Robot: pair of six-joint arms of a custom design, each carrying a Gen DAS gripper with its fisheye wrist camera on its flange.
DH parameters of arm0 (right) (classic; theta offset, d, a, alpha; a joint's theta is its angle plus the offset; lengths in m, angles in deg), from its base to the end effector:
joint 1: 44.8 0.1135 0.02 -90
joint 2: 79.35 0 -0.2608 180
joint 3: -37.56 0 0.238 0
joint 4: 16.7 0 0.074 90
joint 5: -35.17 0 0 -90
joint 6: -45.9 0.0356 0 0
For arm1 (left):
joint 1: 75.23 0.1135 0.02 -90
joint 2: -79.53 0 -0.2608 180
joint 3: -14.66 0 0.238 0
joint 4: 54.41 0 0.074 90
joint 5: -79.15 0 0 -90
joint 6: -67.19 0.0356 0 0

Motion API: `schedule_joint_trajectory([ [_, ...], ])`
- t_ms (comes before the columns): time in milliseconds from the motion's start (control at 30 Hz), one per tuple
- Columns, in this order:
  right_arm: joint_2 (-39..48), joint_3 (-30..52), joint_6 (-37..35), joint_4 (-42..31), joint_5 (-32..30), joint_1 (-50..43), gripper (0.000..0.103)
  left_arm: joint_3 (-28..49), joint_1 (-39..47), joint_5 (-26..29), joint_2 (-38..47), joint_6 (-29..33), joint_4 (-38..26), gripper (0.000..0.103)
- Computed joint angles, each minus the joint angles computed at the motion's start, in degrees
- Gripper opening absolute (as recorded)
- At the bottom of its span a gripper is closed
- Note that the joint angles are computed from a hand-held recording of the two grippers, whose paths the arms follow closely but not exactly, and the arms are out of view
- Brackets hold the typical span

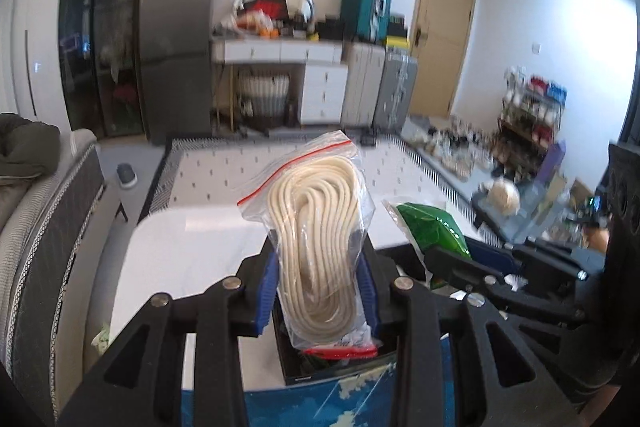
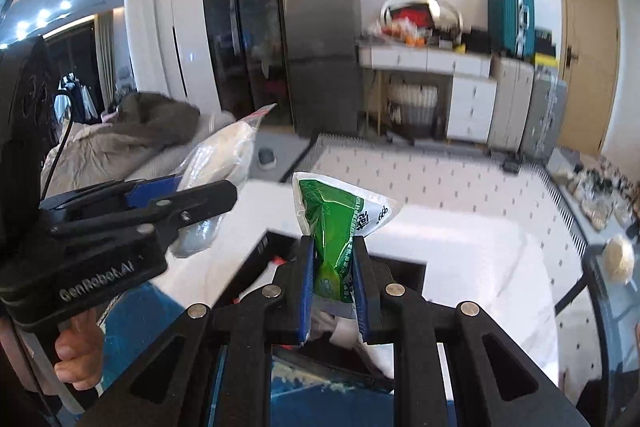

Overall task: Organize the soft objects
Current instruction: 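Lower both items into the box and open both grippers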

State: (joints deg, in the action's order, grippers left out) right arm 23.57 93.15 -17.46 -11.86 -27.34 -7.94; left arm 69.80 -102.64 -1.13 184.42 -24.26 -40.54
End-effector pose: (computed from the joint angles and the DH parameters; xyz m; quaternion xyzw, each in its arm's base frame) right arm 0.2639 0.1773 0.1214 0.0161 0.8941 0.0210 0.4472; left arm 0.2895 -0.1569 0.1200 0.2369 0.8560 -0.1860 0.4202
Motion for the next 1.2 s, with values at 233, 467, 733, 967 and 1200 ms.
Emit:
schedule_joint_trajectory([
  [233,9.6,4.9,0.7,-2.6,-9.7,-7.5,0.017,9.0,-2.8,-0.7,12.7,0.0,-5.6,0.034],
  [467,17.5,6.8,1.3,-0.8,-17.7,-11.9,0.017,14.4,-6.7,-2.3,20.8,0.9,-8.6,0.035],
  [733,19.8,7.1,1.9,1.1,-17.3,-11.6,0.020,13.8,-7.6,-3.2,21.6,0.0,-6.9,0.039],
  [967,14.3,1.3,5.0,4.3,-15.8,-10.2,0.053,4.5,-6.3,-7.0,15.4,-0.7,2.7,0.059],
  [1200,1.9,-10.4,8.4,8.1,-12.1,-5.4,0.087,-10.0,-4.1,-6.7,2.9,-1.7,10.3,0.085],
])
